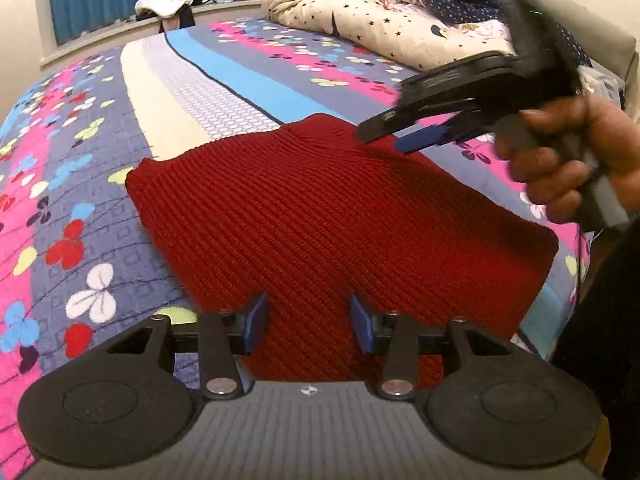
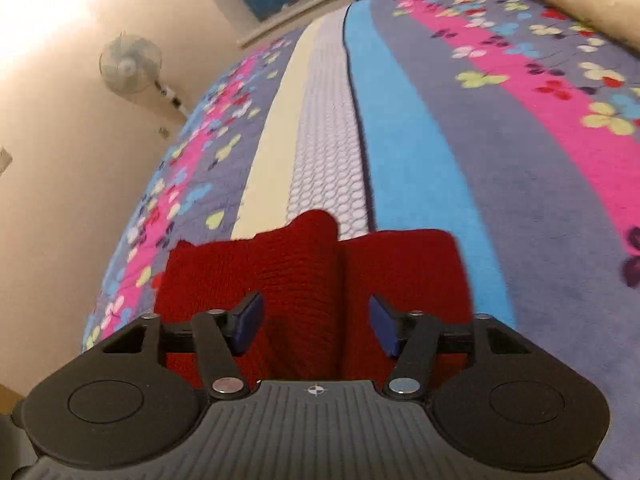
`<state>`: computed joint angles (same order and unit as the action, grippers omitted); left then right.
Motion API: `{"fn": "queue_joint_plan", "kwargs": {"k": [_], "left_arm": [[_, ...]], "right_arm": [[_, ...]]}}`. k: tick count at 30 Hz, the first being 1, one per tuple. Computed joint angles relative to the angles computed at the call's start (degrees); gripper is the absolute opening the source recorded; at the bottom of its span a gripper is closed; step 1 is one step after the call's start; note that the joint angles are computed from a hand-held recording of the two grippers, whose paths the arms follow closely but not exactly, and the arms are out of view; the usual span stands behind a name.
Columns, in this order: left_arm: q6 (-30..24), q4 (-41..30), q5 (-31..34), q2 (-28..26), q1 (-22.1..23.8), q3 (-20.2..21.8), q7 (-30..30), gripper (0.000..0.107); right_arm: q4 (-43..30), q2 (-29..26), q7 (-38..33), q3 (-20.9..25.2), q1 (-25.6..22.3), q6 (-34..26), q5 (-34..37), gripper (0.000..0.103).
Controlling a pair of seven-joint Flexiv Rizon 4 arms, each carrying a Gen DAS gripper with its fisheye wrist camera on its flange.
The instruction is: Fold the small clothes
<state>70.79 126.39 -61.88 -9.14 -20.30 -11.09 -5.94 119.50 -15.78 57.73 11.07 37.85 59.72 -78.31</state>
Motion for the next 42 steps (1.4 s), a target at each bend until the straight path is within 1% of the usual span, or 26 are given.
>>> {"fn": "queue_joint_plan", "kwargs": {"k": [2,3,4,5,7,11,14,16,18,19,21,22,24,26,27,29,30,32,33,34,35,37,38,40,41,42], "left_arm": [[-0.45,0.86,-0.81,0.78,0.22,0.2,1.13,0.051],[-0.92,0.67,-0.49,0.72,0.32,0.44,0.87,0.051],[-1.14,0.52,-0.33,0.58,0.38,0.56,0.81,0.051],[-1.11,0.41,-0.26,0.44,0.39,0.59,0.85,0.051],[-1.39,0.71,0.29,1.05,0.32,0.8,0.24,0.051],[-1.49,0.73,0.59,1.27,0.22,0.86,0.03,0.051],[-1.45,0.87,0.01,1.47,-0.05,0.79,1.07,0.05],[-0.79,0.95,-0.59,1.22,-0.29,0.63,2.4,0.051],[-0.72,0.91,-0.77,1.18,-0.32,0.69,2.38,0.052],[-1.1,0.8,-0.58,1.18,-0.18,0.84,1.92,0.052],[-2.02,0.54,-0.32,1.3,0.19,1.16,0.64,0.055],[-2.52,0.38,-0.84,1.45,0.41,1.26,0.15,0.055],[-2.9,0.33,-4.65,2.11,0.47,1.07,1.8,0.055],[-4.62,0.19,-8.54,3.04,0.39,1.35,3.73,0.055],[-6.29,0.05,-9.46,3.43,0.49,1.77,3.89,0.054],[-8.66,-0.08,-8.48,3.83,0.55,2.55,3.05,0.053],[-9.07,-0.02,-6.05,3.74,0.53,2.87,1.99,0.051],[-7.77,0.14,5.25,2.35,0.07,4.17,-3.11,0.053],[-5.65,1.04,6.65,2.26,0.35,3.11,-1.44,0.057],[-3.82,1.89,5.74,2.6,-0.02,2.32,1.18,0.06],[-2.76,2.35,4.94,2.96,-0.33,1.83,2.37,0.063],[-3.32,1.93,5.47,3.0,-0.16,1.94,0.01,0.063],[-3.82,1.57,4.49,3.07,0.02,1.87,-0.36,0.063],[-2.78,1.1,-1.28,3.17,-0.24,1.26,1.23,0.065],[-1.54,0.8,-4.86,3.14,-0.58,1.0,1.96,0.07],[0.02,0.34,-8.23,2.87,-1.06,0.77,2.0,0.082]], "right_arm": [[-1.34,-1.74,-1.72,-0.14,0.1,0.24,2.15,0.064],[-1.71,-2.11,-0.92,-0.58,0.37,0.28,1.67,0.061],[-2.11,-2.42,-0.61,-0.97,0.53,0.42,1.03,0.053],[-2.31,-2.65,-0.24,-1.39,0.63,0.57,-0.07,0.031],[-3.23,-3.16,-0.8,-1.52,1.37,-1.53,0.07,0.018],[-2.45,-0.71,4.12,-1.07,3.24,-7.83,-3.75,0.014],[-1.63,0.03,3.52,0.78,3.13,-11.0,-0.65,0.014],[-2.11,-1.87,-2.48,1.81,2.04,-8.24,6.68,0.017],[-1.68,-1.99,-3.93,1.13,2.28,-6.97,7.76,0.02],[-1.48,-1.39,-4.04,0.9,2.7,-7.49,7.59,0.022],[-0.97,0.33,-3.89,1.37,4.09,-11.38,8.49,0.034],[-0.47,1.55,-3.04,1.67,4.78,-13.41,7.74,0.034],[1.45,4.41,-0.2,2.03,5.04,-14.3,1.3,0.034],[3.25,6.52,1.21,2.49,3.32,-9.85,-6.44,0.034],[3.61,7.04,-0.11,3.08,2.6,-7.75,-8.18,0.034],[4.2,6.86,-6.28,4.33,1.4,-2.49,-7.19,0.034],[4.55,6.18,-11.31,5.11,1.07,0.32,-3.82,0.034],[4.71,3.95,-26.83,7.93,1.9,1.23,11.87,0.033],[4.4,2.6,-33.13,10.05,1.78,0.03,18.39,0.033],[4.36,2.15,-36.17,10.29,2.61,-0.5,21.17,0.033],[4.63,2.69,-36.01,8.67,4.48,-0.84,20.22,0.034],[6.02,4.47,-32.88,6.59,5.71,0.18,16.57,0.034],[6.94,5.41,-29.79,5.71,5.78,1.11,14.28,0.034],[8.52,7.69,-20.72,3.94,5.13,2.15,6.47,0.038],[9.09,8.83,-15.01,3.32,4.34,2.05,1.51,0.042],[9.8,10.11,-8.51,3.08,3.3,1.36,-3.17,0.051]]}}
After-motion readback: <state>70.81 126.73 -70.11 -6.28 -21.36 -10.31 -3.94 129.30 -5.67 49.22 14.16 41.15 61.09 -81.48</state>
